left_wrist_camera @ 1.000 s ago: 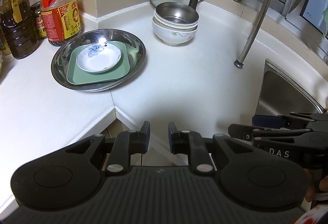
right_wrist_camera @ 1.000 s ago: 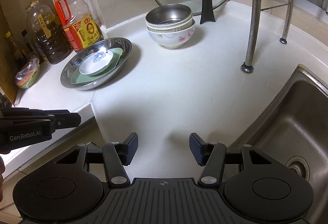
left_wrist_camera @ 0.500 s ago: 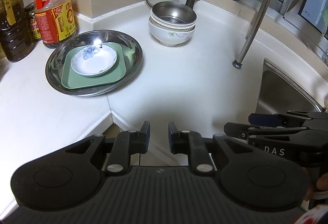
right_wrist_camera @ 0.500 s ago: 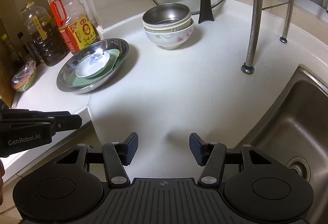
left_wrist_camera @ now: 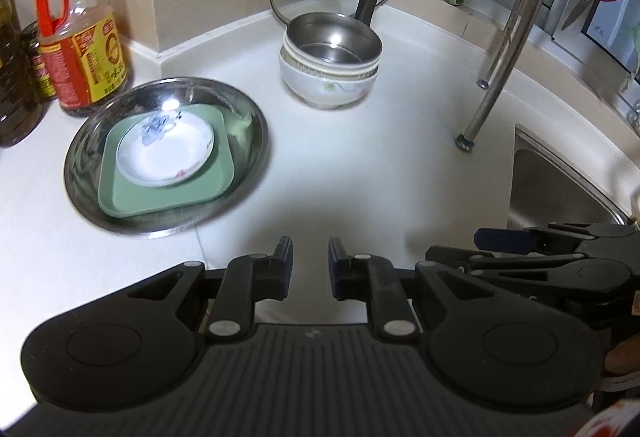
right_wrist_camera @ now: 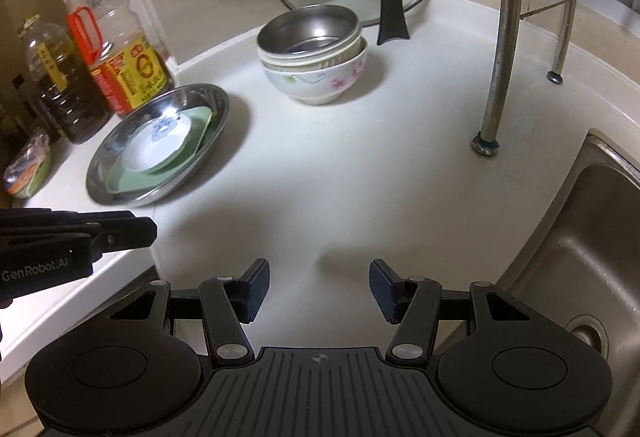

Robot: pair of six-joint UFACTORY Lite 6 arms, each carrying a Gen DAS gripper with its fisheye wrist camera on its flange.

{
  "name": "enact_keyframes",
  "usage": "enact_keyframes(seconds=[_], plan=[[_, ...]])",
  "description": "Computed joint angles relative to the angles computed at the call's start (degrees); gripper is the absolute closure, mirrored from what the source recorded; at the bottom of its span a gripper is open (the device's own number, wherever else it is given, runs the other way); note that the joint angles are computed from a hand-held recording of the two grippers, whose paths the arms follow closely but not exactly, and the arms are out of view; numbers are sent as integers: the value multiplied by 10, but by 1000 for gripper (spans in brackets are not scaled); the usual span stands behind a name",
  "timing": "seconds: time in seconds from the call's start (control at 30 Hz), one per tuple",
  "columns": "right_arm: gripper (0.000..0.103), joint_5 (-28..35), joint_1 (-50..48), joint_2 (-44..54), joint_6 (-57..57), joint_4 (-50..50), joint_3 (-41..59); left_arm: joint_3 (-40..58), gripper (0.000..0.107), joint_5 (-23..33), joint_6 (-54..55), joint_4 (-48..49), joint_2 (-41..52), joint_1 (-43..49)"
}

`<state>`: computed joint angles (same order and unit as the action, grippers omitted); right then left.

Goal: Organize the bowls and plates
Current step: 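Move the right gripper to the rim of the steel pot on the bowls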

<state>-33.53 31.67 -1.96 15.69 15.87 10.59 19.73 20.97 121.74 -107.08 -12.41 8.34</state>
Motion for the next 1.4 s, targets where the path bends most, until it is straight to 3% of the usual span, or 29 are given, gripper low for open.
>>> enact_keyframes(seconds=[0.23,0.43,0.57,0.77,1.03,1.4], plan=[[47,13,-79,51,-2,-50,75,116,91,5,67,-75,123,-21],[47,23,-131,82,-23,-64,154,239,88,6,59,-88,220,-37],[47,41,-160,116,-29,-76,226,324,78,1,43,-97,279,-54],[47,62,-186,183,-29,-91,338,453,76,-14,-1,-81,367,-71],[47,107,-207,299,-18,-109,493,622,75,-59,-133,29,491,-94],[48,156,-241,420,113,-258,639,791,75,-96,-448,341,616,-121]])
